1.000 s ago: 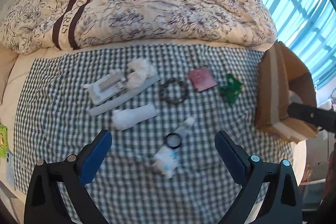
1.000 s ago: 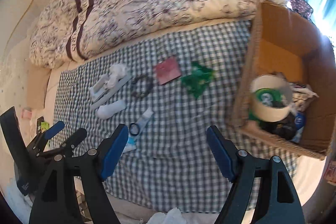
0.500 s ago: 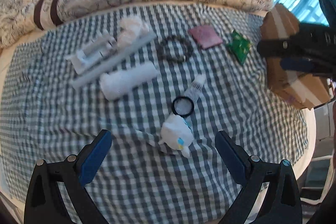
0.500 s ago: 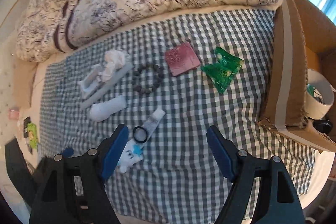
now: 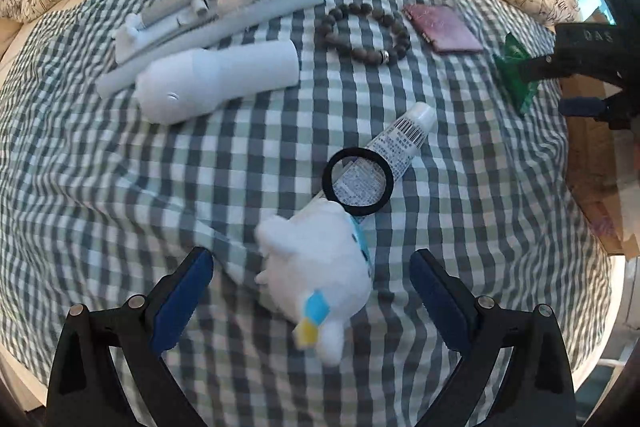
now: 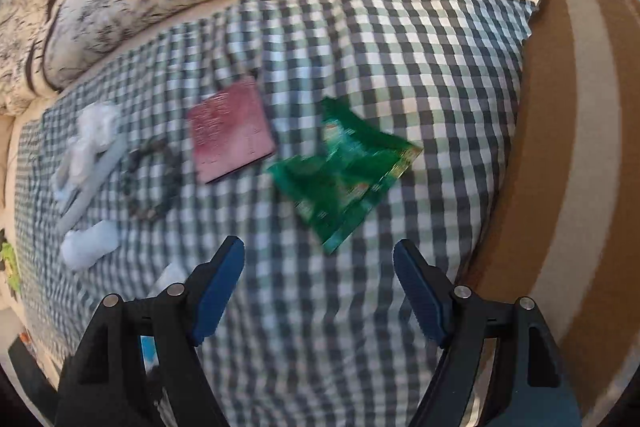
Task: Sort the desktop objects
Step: 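Grasp the white plush toy with left tool while right tool grasps the green snack packet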
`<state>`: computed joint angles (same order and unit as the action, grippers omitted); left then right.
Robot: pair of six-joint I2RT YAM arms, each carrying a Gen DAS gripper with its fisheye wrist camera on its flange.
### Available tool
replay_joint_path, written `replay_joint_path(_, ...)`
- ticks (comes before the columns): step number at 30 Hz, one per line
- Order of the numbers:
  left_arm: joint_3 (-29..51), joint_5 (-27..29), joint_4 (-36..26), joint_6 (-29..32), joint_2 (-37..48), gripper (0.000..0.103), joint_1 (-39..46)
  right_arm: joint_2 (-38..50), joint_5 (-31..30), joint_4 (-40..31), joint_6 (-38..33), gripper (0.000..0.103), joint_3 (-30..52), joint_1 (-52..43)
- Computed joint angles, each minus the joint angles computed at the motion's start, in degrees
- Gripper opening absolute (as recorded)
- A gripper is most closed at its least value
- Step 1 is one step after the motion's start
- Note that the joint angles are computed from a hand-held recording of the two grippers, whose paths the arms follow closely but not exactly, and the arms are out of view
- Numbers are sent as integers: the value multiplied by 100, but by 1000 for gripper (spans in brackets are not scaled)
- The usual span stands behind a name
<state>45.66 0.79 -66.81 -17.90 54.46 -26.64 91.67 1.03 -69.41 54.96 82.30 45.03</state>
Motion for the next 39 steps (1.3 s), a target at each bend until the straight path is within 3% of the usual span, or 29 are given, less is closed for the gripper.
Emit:
replay_joint_path(11,-513,-253,554,-412,28,103,-275,494,-50,600,-150,77,-277,-501)
replay_joint_path(20,-615,16,160,50,-499,100,93,573,-34,663,-144,76,-307,-549)
replay_joint_path(23,-589,114,-5,198,-642,93,359,655,24,398,-100,58,-166,-564)
replay_joint_path(27,-482,198,-261,363,-783,71,704,342,-70,486,-66,26,-331,-636)
replay_joint_path(28,-442,237,-332,441,-801,62,827,274,-44,470,-75,25,-336,-624)
replay_joint_path(30,-337,381,-465,769,-764,57,1237,197,-36,423,-81,21,-336,-605)
replay_joint_path(33,-110,532,-663,1307,-639,57,1857,49,-45,335,-31,20,-343,-583)
replay_joint_path(39,264,501,-1153,1474,-818,57,2200,-277,27,120,-10,20,-190,-469)
